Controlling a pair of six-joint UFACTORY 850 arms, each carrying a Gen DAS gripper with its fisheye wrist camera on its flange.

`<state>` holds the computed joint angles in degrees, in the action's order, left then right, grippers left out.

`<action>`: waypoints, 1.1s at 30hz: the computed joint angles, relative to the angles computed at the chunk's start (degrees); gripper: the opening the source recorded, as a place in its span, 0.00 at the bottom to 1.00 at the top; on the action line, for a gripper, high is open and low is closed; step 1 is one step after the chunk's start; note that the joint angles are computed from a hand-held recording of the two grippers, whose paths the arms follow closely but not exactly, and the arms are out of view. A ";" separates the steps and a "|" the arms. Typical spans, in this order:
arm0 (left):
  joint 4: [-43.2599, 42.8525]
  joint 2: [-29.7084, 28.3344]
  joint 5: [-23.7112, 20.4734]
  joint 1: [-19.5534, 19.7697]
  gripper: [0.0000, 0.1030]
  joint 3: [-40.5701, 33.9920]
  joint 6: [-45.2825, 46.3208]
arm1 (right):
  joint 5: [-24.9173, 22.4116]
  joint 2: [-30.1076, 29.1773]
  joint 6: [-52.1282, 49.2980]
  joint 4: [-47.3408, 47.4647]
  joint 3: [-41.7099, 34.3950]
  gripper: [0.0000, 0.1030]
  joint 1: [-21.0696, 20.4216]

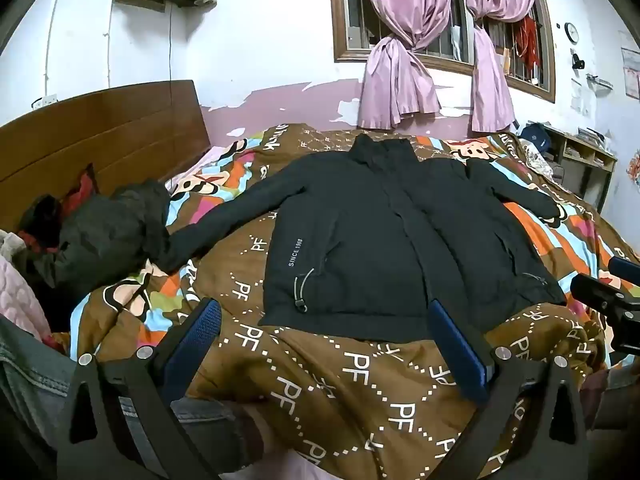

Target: Fold large clothes

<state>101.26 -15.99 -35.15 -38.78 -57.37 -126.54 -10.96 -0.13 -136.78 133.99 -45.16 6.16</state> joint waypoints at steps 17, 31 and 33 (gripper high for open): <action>0.63 0.27 0.27 0.16 0.98 0.10 0.00 | 0.11 -0.04 0.03 0.12 -0.08 1.00 0.04; 0.42 0.33 -0.11 -0.09 0.98 0.04 0.29 | 0.23 -0.17 1.99 -1.78 -0.26 1.00 -0.08; 0.22 0.27 -0.16 -0.15 0.98 -0.07 0.43 | 0.34 -0.16 2.12 -1.78 -0.27 1.00 -0.06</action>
<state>101.49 -15.72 -35.30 -38.93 -57.44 -126.11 -10.62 -0.29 -134.66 132.21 -45.43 6.10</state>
